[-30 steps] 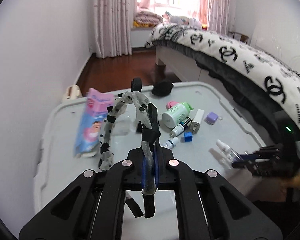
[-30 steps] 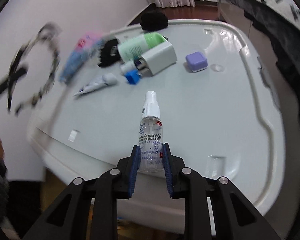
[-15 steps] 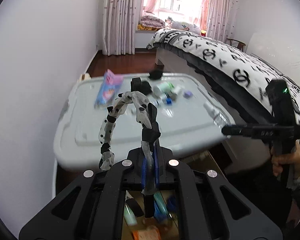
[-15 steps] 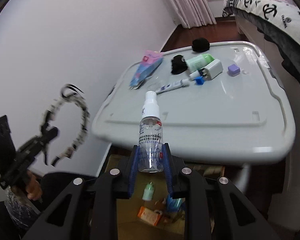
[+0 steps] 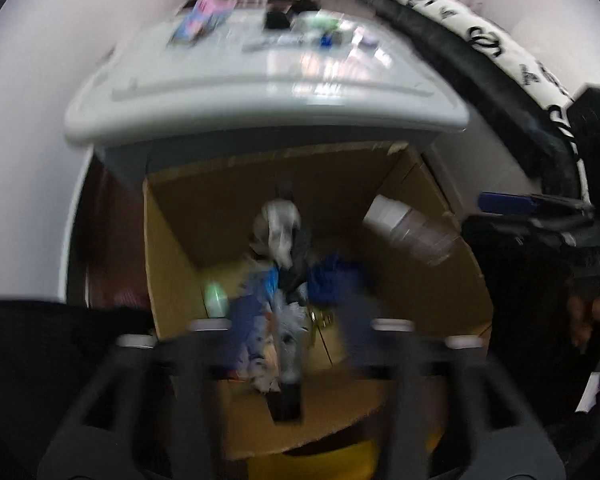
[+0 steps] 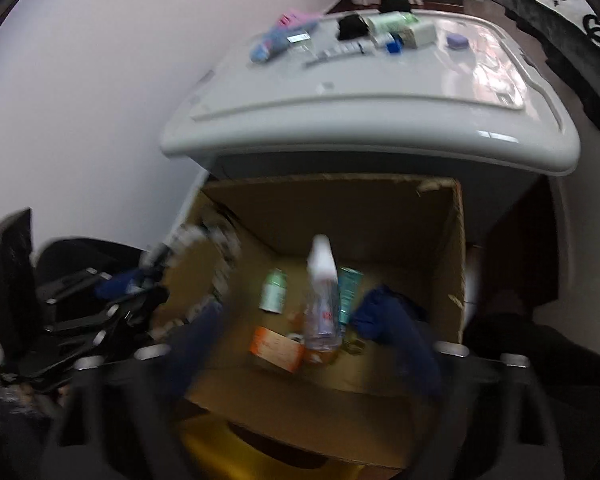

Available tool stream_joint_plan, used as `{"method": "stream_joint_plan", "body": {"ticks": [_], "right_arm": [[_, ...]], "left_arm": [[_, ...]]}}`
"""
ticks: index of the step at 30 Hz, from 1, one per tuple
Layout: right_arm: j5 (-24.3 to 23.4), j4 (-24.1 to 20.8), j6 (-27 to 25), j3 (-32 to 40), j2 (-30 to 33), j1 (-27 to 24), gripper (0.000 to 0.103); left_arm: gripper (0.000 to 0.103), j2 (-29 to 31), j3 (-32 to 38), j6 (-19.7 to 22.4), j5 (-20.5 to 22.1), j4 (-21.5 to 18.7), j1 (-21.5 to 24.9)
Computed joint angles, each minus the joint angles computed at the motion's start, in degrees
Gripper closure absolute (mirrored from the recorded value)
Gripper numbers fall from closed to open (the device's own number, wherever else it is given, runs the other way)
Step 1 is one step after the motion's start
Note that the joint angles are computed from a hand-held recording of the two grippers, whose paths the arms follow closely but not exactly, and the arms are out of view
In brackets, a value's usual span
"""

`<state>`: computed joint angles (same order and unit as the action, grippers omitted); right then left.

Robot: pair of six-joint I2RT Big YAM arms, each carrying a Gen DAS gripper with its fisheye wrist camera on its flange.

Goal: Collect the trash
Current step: 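Lower both tools over the cardboard box and release the spray bottle and hair tie, then grasp the clear plastic cup with the right tool while the left tool grasps the white toothpaste tube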

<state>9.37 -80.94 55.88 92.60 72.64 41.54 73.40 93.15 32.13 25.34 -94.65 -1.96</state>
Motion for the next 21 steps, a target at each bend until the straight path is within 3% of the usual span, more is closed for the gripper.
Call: {"method": "stream_joint_plan", "body": {"ticks": [5,9,11,15,19,21], "right_arm": [[-2.55,2.77,2.27,-3.03,-1.54,-0.54,0.017],[-3.61,3.6,0.43,-1.8,-2.96,-4.81,0.012],[-3.06,2.19,-3.17,1.03,-2.37,-8.35,0.009],[1.65,1.03,-16.66,8.75,1.61,-19.47,0.005],[6.09,-0.39,-31.22,16.03,10.68,-28.84,0.005],[4.28,-0.54,-34.94,18.26,15.49,-33.04,0.011]], "left_arm": [[0.025,2.31,2.53,-2.61,1.21,-0.36,1.89],[0.019,5.41,7.18,-4.8,2.16,-0.7,0.97],[0.018,8.0,10.99,-6.81,1.56,0.45,-0.55],[0.017,13.59,18.85,-10.01,-1.34,2.22,-4.22],[0.017,17.74,23.72,-12.75,-2.68,5.59,-7.05],[0.016,18.5,23.87,-13.35,-3.94,7.41,-8.11]]}}
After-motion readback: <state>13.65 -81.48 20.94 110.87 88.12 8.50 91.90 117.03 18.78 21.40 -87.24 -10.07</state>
